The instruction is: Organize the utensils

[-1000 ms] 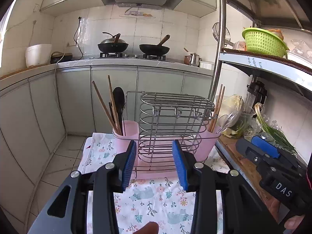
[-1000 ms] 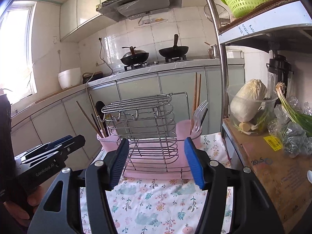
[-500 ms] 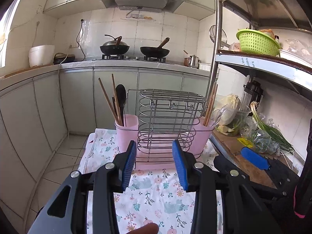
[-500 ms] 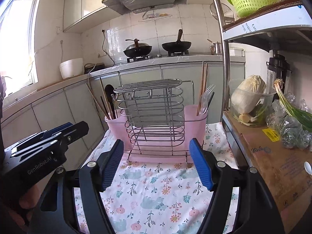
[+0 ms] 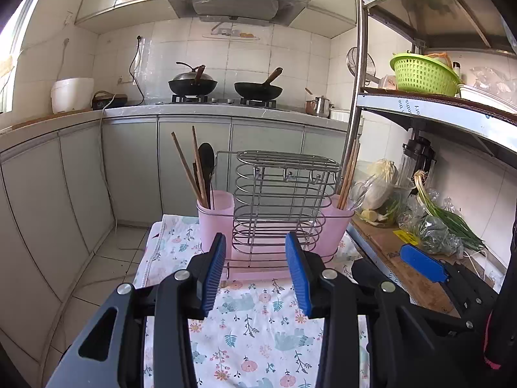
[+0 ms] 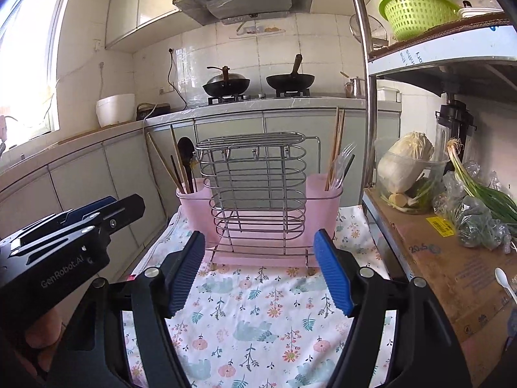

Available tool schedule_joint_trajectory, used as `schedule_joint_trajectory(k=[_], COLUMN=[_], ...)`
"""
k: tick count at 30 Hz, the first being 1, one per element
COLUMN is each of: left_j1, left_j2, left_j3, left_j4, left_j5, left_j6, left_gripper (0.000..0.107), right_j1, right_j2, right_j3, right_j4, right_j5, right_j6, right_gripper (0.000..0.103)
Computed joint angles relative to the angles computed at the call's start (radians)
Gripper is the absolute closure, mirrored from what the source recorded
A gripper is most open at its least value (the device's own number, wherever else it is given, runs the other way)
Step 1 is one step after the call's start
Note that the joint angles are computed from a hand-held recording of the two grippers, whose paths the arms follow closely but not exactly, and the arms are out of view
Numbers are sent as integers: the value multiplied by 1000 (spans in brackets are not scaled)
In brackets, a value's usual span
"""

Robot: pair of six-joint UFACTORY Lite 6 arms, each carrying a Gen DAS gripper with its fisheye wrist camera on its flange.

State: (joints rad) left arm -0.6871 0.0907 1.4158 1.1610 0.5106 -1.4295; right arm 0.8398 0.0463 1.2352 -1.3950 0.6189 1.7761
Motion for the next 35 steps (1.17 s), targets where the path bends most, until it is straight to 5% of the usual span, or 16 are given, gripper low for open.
schedule_joint_trajectory(k=[35], left_j1=[27], left_j2=[108], left_j3=[75], left_j4=[-113], left_j5=[-34], left_j6=[100], left_gripper=[69], right_j1=[-51], right_j2=[44], right_j3=[3], right_j4=[14], right_j5=[-62], right_j6=[-11], right_gripper=[33])
